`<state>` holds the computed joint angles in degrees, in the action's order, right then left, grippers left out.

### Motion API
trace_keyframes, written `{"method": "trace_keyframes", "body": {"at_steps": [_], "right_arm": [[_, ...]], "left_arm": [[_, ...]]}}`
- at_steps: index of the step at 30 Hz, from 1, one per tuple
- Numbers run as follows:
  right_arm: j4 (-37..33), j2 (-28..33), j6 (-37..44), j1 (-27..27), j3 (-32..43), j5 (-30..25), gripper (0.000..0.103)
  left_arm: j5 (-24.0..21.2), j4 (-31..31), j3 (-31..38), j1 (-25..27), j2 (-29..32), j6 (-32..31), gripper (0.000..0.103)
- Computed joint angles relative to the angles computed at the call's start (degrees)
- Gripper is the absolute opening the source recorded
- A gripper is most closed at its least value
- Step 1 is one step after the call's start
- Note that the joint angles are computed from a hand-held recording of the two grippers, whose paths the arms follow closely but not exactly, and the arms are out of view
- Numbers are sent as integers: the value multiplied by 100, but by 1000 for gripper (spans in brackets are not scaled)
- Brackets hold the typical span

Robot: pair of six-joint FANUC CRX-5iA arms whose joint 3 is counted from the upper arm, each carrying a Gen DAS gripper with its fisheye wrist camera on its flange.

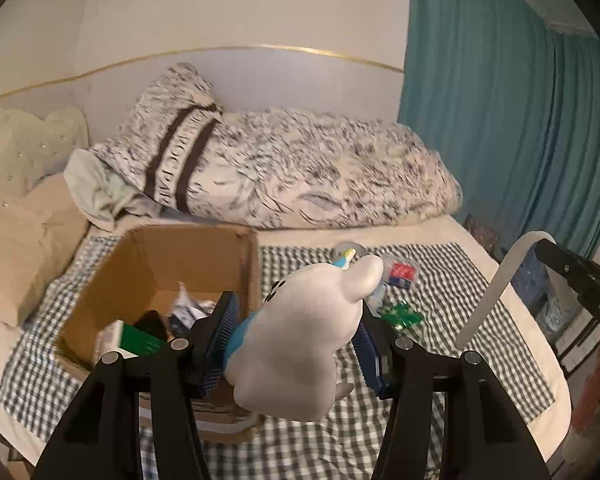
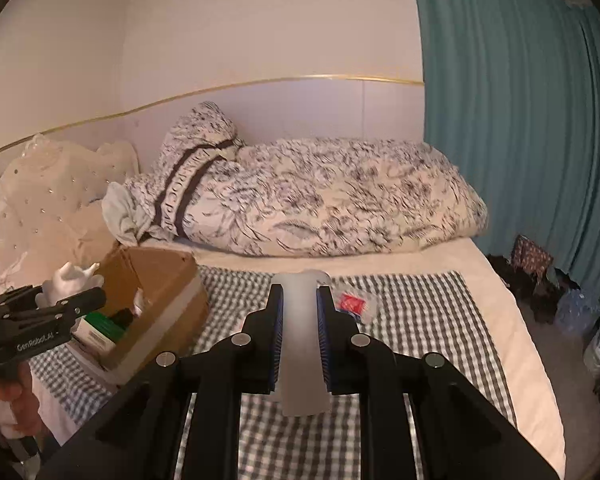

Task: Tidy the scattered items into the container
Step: 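Lift the plush toy and white tube and carry both over the cardboard box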

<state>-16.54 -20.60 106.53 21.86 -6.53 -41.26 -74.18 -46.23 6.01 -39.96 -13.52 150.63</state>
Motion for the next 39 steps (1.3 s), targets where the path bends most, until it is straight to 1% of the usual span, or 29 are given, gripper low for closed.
{"method": "trace_keyframes", "body": {"at_steps": [6, 10, 16, 20, 24, 27, 30, 32, 37, 39], "right_arm": [[98, -33, -174, 389, 149, 52, 16], [329, -62, -371, 737, 177, 218, 16], [57, 62, -276, 1017, 496, 145, 16], [204, 126, -354, 1285, 558, 252, 16], [341, 235, -343, 1587, 650, 270, 16], [786, 278, -479, 1969, 555, 410, 16], [886, 420, -520, 2192, 622, 420, 16], [1150, 517, -658, 2389, 593, 496, 16], [1376, 800, -787, 2669, 666, 459, 16], [1334, 914, -771, 2703, 742, 393, 16]], "left_arm": [[-308, -298, 6, -25, -333, -6, 56], [-575, -595, 45, -125, -493, 13, 56], [-793, -786, 43, -92, -742, -84, 56], [-893, -864, 2, 21, -906, -197, 56], [-673, -608, -232, 453, -1172, -242, 56], [-547, -374, -405, 840, -1292, -355, 56], [-315, -23, -617, 1324, -1421, -542, 56], [-194, 165, -743, 1569, -1493, -636, 56], [61, 618, -1013, 2097, -1606, -803, 56], [152, 776, -1096, 2279, -1615, -885, 56]]}}
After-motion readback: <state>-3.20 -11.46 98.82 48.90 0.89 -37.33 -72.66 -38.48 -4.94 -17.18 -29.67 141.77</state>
